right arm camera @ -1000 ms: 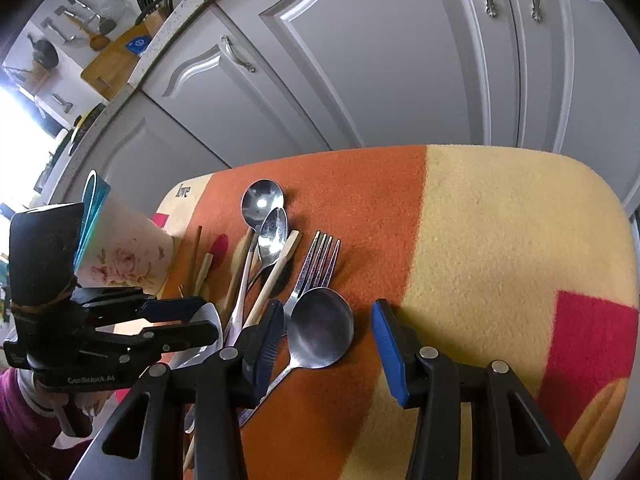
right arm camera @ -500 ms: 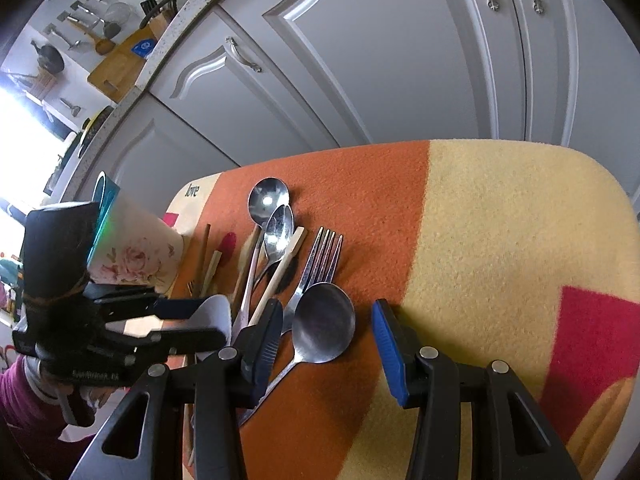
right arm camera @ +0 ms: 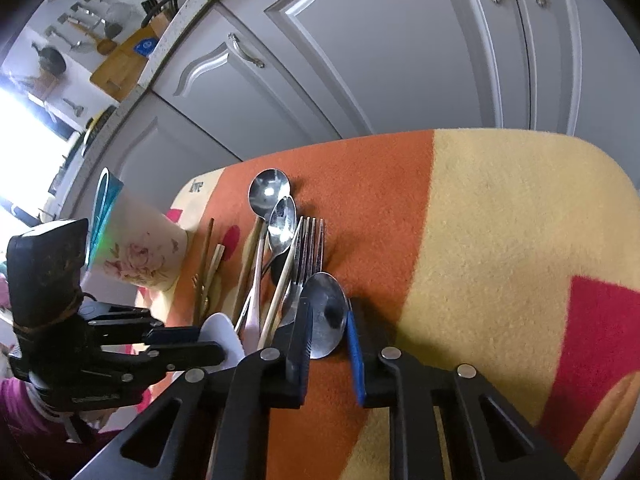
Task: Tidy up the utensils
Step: 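Close left gripper on the white ceramic spoon while right gripper grasps a metal spoon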
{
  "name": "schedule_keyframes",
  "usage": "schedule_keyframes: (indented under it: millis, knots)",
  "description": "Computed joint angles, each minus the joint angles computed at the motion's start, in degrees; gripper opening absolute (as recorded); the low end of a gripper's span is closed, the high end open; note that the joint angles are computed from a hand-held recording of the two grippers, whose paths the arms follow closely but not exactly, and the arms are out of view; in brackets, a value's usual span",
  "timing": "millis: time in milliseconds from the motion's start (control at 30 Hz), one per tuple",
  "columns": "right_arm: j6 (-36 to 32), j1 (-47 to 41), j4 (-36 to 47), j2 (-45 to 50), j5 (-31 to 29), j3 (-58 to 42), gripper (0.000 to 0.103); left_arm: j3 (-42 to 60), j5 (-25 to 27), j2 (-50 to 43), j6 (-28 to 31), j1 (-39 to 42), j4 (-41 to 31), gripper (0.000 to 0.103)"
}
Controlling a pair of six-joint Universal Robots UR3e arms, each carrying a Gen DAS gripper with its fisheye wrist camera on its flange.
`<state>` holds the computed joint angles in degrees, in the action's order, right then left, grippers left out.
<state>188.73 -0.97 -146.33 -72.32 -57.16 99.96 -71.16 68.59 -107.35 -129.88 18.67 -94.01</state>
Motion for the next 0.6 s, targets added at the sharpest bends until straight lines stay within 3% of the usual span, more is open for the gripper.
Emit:
schedule_keyframes:
  millis: [67,267,333,400,500,600]
  knots:
    - [-0.74,-0.32,0.44,0.02,0.53,0.09,0.016,0.56,0.54,-0.62,-0.11,-1.15,1.03,0.032]
    - [-1.23,-1.09,-0.41,0.59,1.8,0.03,0.016,3.53,1.22,-3.28,-1.46,-3.82,2.51,0.033]
    - [-1.29,-0.92,-1.15,0.79,2.07,0.39,0.017,4.73,0.57,-4.19,-1.77,-3.44,1.78,0.028]
    - [-0.95,-0.49,-2.32,0.59,1.04,1.18,0.013,5.18,-0.55,-4.8,-3.06,-3.23,1.46,0.015]
    - [0.45,-0.37,-4.48,-0.65,-0.22,2.71,0.005,7.42,-3.79,-5.55,-3.96,-0.26,-4.3,0.008]
    - [0.42,0.07,-4.24,-3.1,-2.13,3.57,0.004,7.15,-5.81,-4.66,-4.52,2.18,-7.09,0.003]
